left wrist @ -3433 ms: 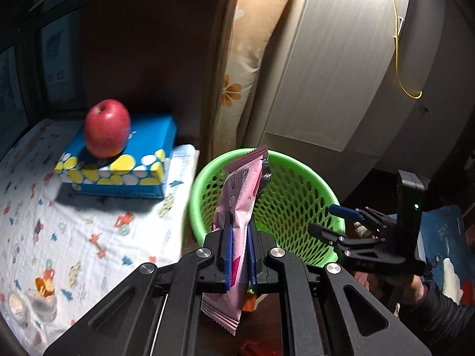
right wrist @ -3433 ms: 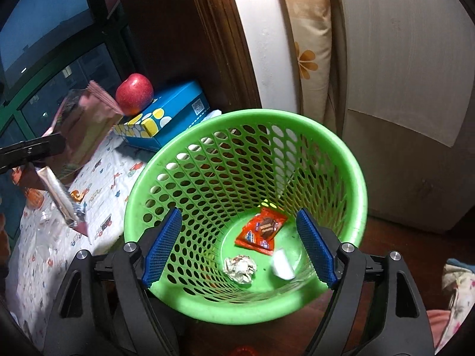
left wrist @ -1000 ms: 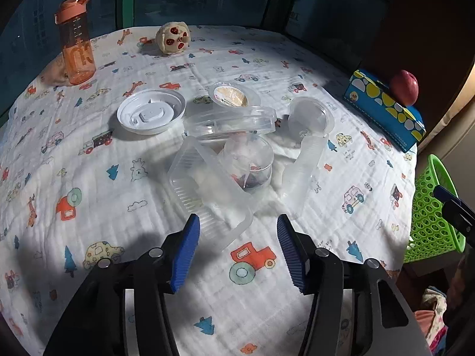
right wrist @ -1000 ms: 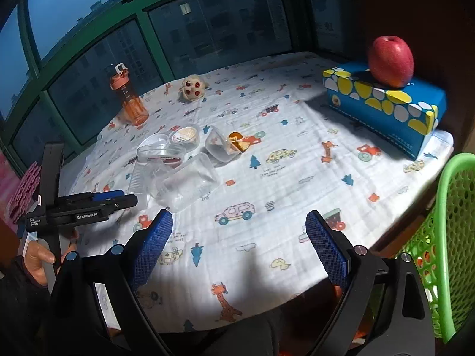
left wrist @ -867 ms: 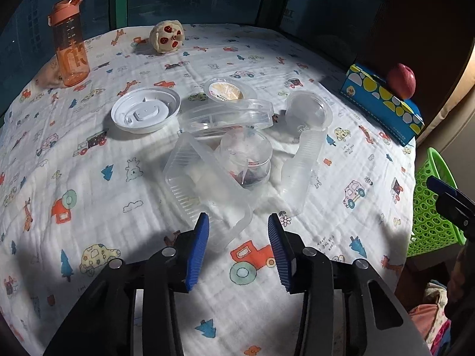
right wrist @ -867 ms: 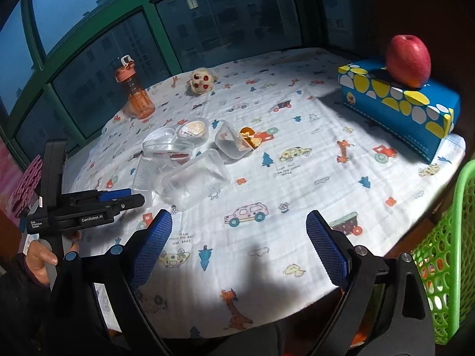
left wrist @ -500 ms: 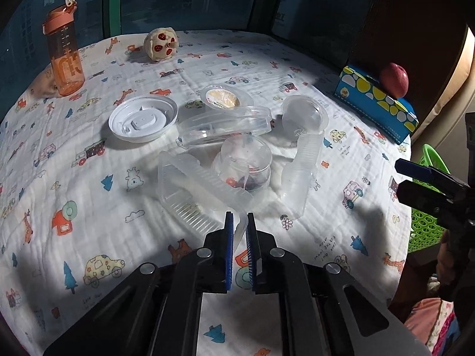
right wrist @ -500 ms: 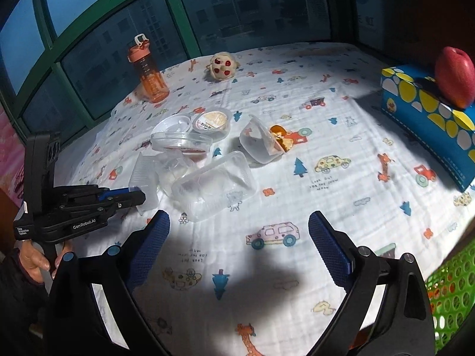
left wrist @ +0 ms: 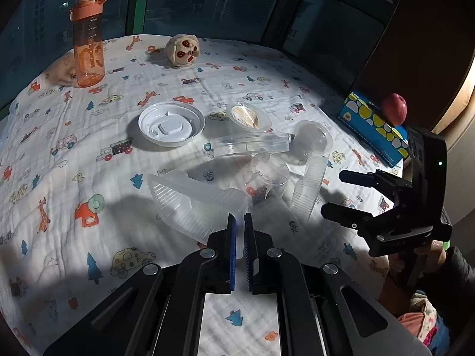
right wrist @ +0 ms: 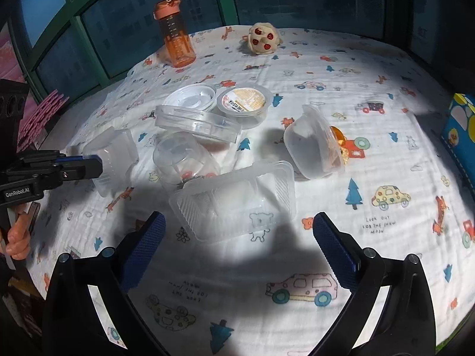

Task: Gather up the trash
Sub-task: 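Grasp the clear rectangular plastic tray with the right tool, then carry the clear tray to the basket with the right tool while the left tool carries a clear container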

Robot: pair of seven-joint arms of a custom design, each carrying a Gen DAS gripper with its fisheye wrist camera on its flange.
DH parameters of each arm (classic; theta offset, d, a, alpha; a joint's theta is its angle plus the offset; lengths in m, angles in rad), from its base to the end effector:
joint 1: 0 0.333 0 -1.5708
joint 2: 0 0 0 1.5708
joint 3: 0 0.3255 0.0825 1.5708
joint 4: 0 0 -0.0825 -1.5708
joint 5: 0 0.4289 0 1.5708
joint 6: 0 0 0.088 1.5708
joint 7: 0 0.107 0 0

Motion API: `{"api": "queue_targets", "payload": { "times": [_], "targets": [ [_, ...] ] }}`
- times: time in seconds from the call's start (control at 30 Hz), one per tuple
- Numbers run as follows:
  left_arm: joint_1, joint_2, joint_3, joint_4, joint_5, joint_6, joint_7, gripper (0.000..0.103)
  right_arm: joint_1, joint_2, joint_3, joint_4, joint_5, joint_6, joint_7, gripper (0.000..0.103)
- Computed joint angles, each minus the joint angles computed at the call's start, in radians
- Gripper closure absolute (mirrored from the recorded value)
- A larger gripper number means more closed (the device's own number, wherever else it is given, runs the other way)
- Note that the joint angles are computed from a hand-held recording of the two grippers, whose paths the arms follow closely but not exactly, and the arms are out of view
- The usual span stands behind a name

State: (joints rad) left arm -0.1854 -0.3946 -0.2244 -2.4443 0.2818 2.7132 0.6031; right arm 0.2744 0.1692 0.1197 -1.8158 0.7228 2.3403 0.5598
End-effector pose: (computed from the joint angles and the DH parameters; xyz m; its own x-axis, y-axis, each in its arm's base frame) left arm 0.4578 -0.2164 0.5034 0.2240 -0.9363 0.2703 -0.7358 -0.3444 -0.5831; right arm 0.6283 0.2681 0.4777 0.8489 -0.4981 -0.1769 -0.4886 -0.6120 -0.6218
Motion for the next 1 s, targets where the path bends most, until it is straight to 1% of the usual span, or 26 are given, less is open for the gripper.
{"api": "queue_targets", "payload": {
  "times": [0.1,0.17,0.23,0.4,0.47,0.5,0.53,0.6,0.8,1.0],
  "targets": [
    [-0.003,-0.012,0.007,-0.013,-0.012,0.003,-0.004,0.098,0.004,0.028,0.005,0.029,-0.022,-0.021,-0.022,0.005],
    [-0.006,-0.017,0.012,-0.019,-0.022,0.005,0.0,0.098,0.013,0.037,0.008,0.03,-0.047,0.006,-0.031,0.005],
    [-0.004,-0.021,0.012,-0.022,-0.023,0.001,0.001,0.098,0.015,0.051,0.011,0.041,-0.057,0.013,-0.038,0.005],
    [-0.002,-0.025,0.013,-0.023,-0.027,-0.001,0.007,0.098,0.007,0.081,0.017,0.073,-0.051,-0.004,-0.032,0.005],
    [-0.003,-0.025,0.012,-0.024,-0.027,-0.001,0.008,0.098,0.002,0.084,0.02,0.078,-0.037,-0.011,-0.032,0.007],
    [-0.004,-0.024,0.012,-0.024,-0.029,0.0,0.01,0.098,0.001,0.082,0.02,0.077,-0.038,-0.012,-0.028,0.011],
    [-0.004,-0.024,0.012,-0.024,-0.029,0.0,0.01,0.098,0.002,0.079,0.019,0.074,-0.04,-0.01,-0.023,0.011],
    [-0.007,-0.023,0.013,-0.023,-0.034,0.001,0.013,0.098,0.002,0.064,0.019,0.055,-0.035,0.007,-0.018,0.011],
    [-0.011,-0.03,0.004,-0.018,-0.029,0.009,0.013,0.098,-0.006,-0.01,0.008,-0.011,0.011,0.012,0.0,0.012],
    [-0.027,-0.018,-0.007,0.01,-0.021,0.031,0.022,0.098,-0.001,-0.098,-0.018,-0.096,0.005,0.052,0.059,0.012]
  ]
}}
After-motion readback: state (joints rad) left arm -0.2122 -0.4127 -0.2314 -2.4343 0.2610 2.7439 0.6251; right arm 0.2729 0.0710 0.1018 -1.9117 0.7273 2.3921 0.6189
